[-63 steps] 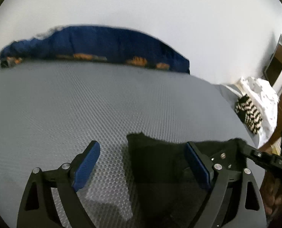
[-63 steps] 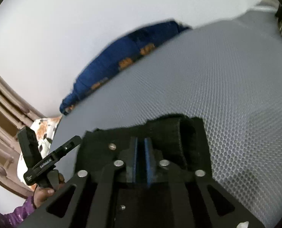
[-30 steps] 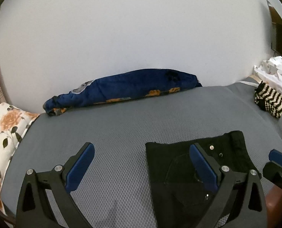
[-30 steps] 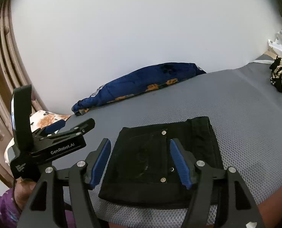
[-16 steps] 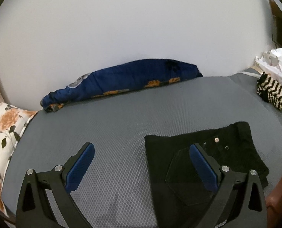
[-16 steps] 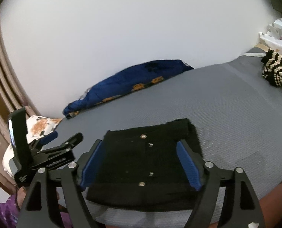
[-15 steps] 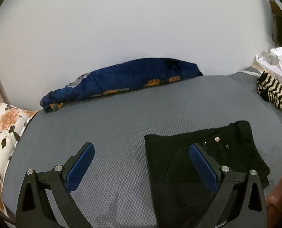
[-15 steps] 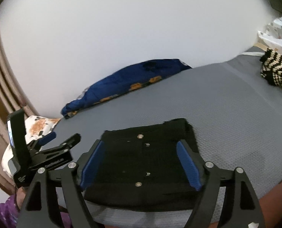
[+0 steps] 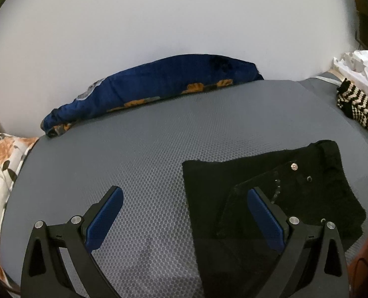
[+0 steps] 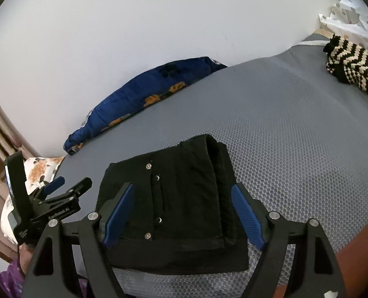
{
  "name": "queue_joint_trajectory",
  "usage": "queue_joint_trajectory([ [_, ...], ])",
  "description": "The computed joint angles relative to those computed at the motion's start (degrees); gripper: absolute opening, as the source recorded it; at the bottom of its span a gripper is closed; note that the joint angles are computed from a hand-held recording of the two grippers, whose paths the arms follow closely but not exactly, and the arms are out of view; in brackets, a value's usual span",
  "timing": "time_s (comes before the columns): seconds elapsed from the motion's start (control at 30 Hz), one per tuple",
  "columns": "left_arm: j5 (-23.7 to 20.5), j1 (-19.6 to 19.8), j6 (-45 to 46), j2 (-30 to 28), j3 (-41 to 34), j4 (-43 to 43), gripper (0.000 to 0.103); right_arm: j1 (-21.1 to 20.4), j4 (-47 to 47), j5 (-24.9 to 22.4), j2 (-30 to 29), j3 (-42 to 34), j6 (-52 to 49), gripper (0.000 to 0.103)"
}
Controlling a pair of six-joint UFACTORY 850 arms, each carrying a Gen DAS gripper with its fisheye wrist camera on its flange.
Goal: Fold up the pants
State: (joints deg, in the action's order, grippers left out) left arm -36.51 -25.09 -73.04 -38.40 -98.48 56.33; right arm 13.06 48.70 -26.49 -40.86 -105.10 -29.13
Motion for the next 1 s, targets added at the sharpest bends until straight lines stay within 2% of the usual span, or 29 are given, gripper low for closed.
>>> queue_joint_trajectory([
  [0.1, 2.3, 1.0, -1.5, 1.0, 1.8, -0.9, 0.1, -0.3, -1.6, -0.5, -0.4, -0.3, 1.7, 0.078],
  [0.2, 8.0, 2.9, 0.3, 3.4, 5.7, -5.2, 0.1, -0.9, -4.5, -2.0, -0.9, -1.0, 5.7, 0.078],
  [0.27, 10.7, 3.6, -0.5, 5.3, 8.9, -4.9, 0.1, -1.5, -4.0, -3.3, -1.2, -1.4, 6.2, 0.078],
  [0.4, 13.4, 4.5, -0.6, 8.5, 14.4, -4.7, 0.1, -1.8, -5.5, -4.1, -1.4, -1.8, 8.6, 0.078],
  [0.53, 19.8, 6.0, 0.2, 12.2, 20.4, -8.5, 0.1, -1.8, -8.1, -6.2, -2.2, -2.6, 11.3, 0.079],
  [0.63, 21.2, 6.5, -1.5, 13.5, 22.6, -8.8, 0.099, -2.0, -10.6, -7.7, -2.9, -3.2, 14.0, 0.079],
  [0.73, 22.9, 7.1, -3.9, 14.7, 24.6, -8.6, 0.099, -3.7, -5.7, -9.9, -3.9, -3.1, 14.4, 0.08],
  [0.9, 23.6, 7.7, -2.6, 15.8, 26.2, -11.6, 0.099, -6.3, 3.4, -12.5, -5.0, -2.2, 14.1, 0.081],
  [0.93, 24.0, 7.7, -1.6, 15.9, 26.4, -12.8, 0.099, -6.6, 4.1, -12.4, -5.1, -2.0, 14.0, 0.081],
  [1.0, 25.9, 8.0, 6.0, 16.0, 26.6, -20.6, 0.099, -6.8, 3.6, -11.8, -5.3, -1.9, 14.8, 0.081],
])
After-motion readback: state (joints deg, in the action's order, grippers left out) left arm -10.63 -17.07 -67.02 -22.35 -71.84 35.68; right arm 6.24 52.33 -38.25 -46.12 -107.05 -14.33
